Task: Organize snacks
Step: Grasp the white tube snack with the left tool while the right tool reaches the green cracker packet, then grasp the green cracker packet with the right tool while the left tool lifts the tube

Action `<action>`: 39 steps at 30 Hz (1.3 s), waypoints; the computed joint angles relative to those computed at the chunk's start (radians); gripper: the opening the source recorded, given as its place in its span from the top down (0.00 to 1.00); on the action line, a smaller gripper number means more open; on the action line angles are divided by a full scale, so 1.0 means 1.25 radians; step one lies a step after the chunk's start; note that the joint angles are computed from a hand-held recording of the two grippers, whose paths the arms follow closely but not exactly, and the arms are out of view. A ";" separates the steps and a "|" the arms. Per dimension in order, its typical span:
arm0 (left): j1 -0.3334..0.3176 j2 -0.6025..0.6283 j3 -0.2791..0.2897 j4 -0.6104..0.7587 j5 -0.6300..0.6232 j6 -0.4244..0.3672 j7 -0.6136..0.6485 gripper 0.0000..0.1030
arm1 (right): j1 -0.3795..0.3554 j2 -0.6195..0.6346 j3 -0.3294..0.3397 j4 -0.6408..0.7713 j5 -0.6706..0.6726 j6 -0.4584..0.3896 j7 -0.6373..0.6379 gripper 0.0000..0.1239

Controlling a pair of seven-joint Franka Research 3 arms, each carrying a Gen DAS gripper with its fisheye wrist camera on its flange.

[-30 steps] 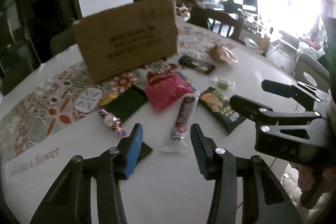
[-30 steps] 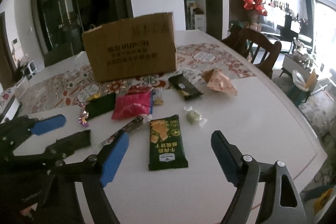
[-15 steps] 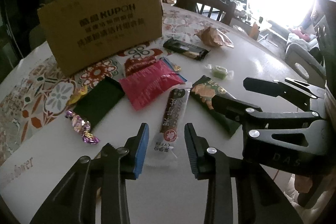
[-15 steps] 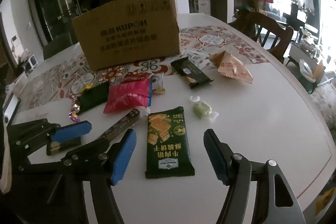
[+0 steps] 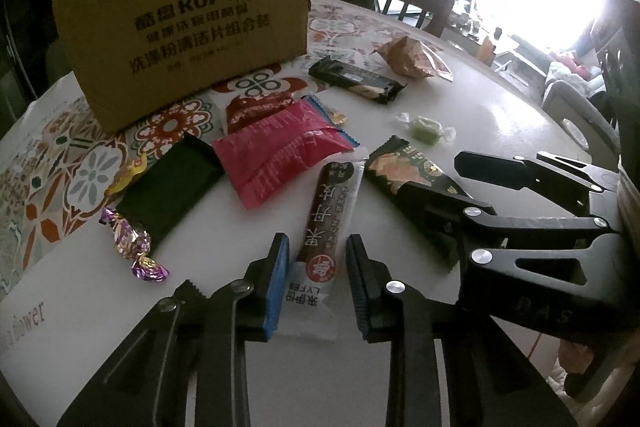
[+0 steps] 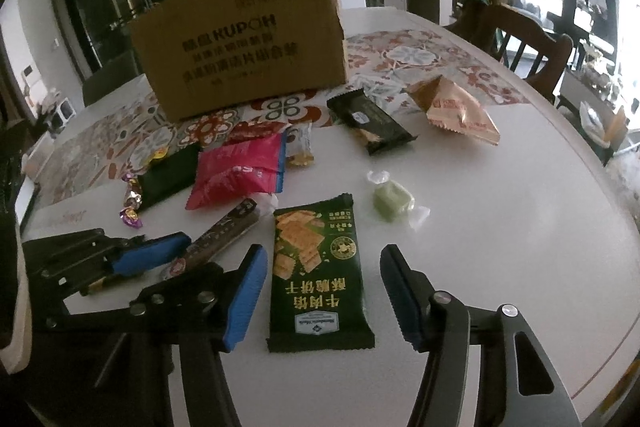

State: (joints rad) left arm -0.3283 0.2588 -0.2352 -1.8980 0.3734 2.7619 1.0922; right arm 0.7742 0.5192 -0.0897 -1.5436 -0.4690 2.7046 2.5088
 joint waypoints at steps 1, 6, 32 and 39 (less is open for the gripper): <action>-0.001 -0.001 0.002 -0.002 0.003 0.002 -0.003 0.72 | 0.002 0.002 -0.002 0.002 -0.003 0.000 0.002 0.52; -0.003 -0.005 0.005 -0.011 0.014 0.013 -0.017 0.77 | -0.006 0.005 0.005 0.003 0.008 0.004 -0.009 0.52; -0.005 -0.095 0.001 -0.095 -0.005 0.073 -0.120 0.82 | 0.028 -0.059 -0.021 -0.062 -0.137 0.023 0.077 0.63; -0.009 -0.130 0.017 -0.088 0.126 0.074 -0.247 0.82 | 0.014 -0.096 -0.004 -0.079 -0.190 0.057 0.116 0.63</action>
State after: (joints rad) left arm -0.3390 0.0961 -0.2144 -2.0084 0.5310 2.8540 0.7840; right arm 0.7912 0.3992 -0.0946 -1.6428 -0.7071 2.7761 2.6539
